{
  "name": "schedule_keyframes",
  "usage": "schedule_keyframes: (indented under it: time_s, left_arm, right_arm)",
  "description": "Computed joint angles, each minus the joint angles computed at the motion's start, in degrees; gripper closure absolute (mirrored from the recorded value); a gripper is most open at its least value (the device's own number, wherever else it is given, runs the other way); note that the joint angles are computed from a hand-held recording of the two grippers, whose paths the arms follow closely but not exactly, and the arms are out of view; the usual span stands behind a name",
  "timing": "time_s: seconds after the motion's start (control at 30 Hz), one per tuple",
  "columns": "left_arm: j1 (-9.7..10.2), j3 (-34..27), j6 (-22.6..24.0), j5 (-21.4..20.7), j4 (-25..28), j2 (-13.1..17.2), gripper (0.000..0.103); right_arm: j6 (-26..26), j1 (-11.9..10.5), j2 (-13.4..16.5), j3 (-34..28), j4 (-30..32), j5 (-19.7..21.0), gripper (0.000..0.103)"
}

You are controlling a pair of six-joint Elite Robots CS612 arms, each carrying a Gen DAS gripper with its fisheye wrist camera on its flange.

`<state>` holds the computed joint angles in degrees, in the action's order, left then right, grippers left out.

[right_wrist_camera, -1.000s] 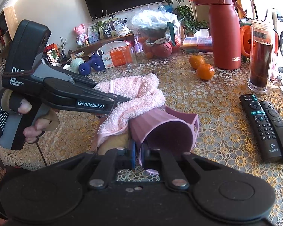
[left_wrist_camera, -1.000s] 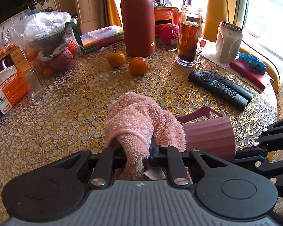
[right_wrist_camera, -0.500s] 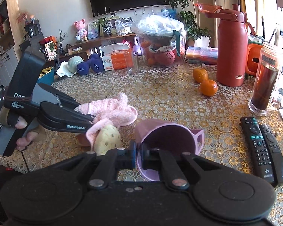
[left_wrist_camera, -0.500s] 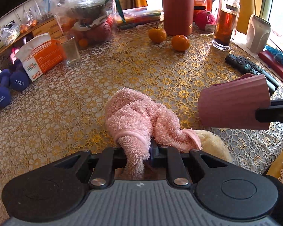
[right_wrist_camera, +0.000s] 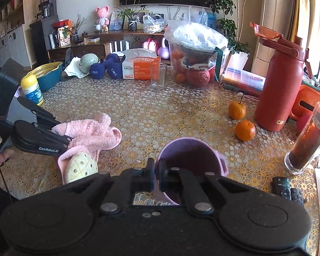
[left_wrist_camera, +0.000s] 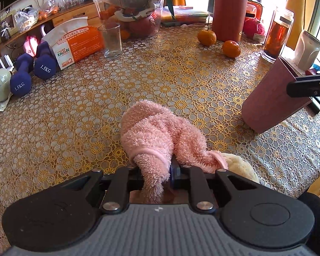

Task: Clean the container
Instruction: 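Lower the purple mug upright onto the table with the right gripper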

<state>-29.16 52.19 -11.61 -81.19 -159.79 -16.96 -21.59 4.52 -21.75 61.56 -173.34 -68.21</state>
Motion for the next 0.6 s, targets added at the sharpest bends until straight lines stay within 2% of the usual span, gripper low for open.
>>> schedule_keyframes:
  time_s: [0.2,0.27,0.4,0.6]
  left_arm:
    - [0.22,-0.27,-0.62,-0.95,-0.75,0.43,0.083]
    - [0.24,-0.14,-1.0,-0.75,-1.14,0.4,0.079]
    - [0.21,0.79,-1.78,-0.13,-2.52,-0.04,0.061]
    - [-0.04,3.21,-2.96,0.74,-5.17,-1.4,0.05]
  right_arm:
    - [-0.57,0.59,0.5,-1.1,0.59,-1.2,0.1]
    - [-0.25,0.73,0.61,-1.45,0.9,-1.77,0.097]
    - [0.29,0.79,0.8,-2.03,1.52,-1.97,0.089]
    - [1.04,0.89,0.45,-1.62,0.52,-2.2,0.089]
